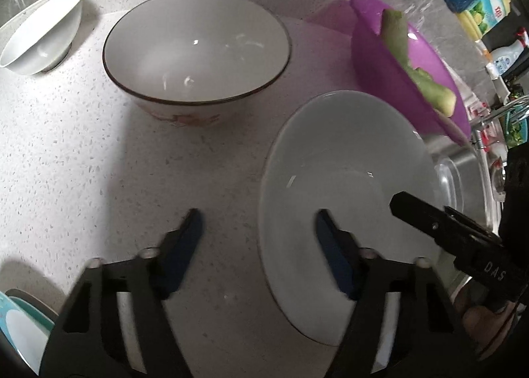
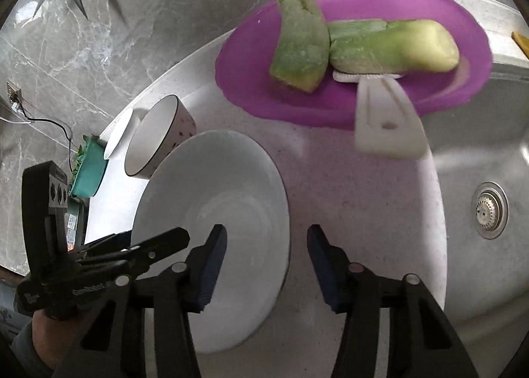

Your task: Organize plates and bowls

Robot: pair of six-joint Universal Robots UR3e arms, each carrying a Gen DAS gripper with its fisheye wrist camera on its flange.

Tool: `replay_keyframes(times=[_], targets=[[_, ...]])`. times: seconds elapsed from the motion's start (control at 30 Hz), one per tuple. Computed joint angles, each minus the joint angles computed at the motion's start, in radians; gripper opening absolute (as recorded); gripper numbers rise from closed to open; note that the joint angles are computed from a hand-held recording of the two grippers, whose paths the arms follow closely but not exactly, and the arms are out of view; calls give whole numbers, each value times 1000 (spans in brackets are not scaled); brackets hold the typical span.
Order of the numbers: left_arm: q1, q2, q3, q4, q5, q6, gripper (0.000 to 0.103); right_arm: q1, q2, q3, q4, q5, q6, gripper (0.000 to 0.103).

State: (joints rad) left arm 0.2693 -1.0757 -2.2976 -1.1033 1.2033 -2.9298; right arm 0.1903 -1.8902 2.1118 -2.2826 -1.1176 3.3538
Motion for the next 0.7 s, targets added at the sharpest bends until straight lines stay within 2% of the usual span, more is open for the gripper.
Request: replay_keyframes(times=[0.03, 0.07, 0.1, 0.17, 0.23, 0.3, 0.43, 0.53, 0.7], targets=[[-7, -18, -2, 32, 6, -5, 51, 3, 7, -3, -2, -3, 4, 44], [-28, -61, 9, 69, 15, -16, 38, 3, 11, -4, 1, -4, 2, 33], [-35, -79, 12, 83, 20, -15, 30, 12, 18, -14, 9, -21, 3, 30], [-41, -110, 21, 104, 9, -6, 22, 16, 19, -18, 20, -40, 2, 14], [-71, -139, 50, 107, 13, -4, 12, 10, 8, -15, 38, -36, -14, 14], [-95, -151, 66, 103, 33, -9, 12, 35, 16, -38, 54, -78, -12, 13], [-117, -90, 91, 10, 36, -14, 12, 17, -41, -37, 125, -68, -29, 12], [-119, 15, 91, -83, 24, -12, 12, 0, -127, -45, 220, -56, -49, 12], [-129, 254, 86, -314, 6, -12, 12, -43, -327, -39, 434, -16, -104, 12]])
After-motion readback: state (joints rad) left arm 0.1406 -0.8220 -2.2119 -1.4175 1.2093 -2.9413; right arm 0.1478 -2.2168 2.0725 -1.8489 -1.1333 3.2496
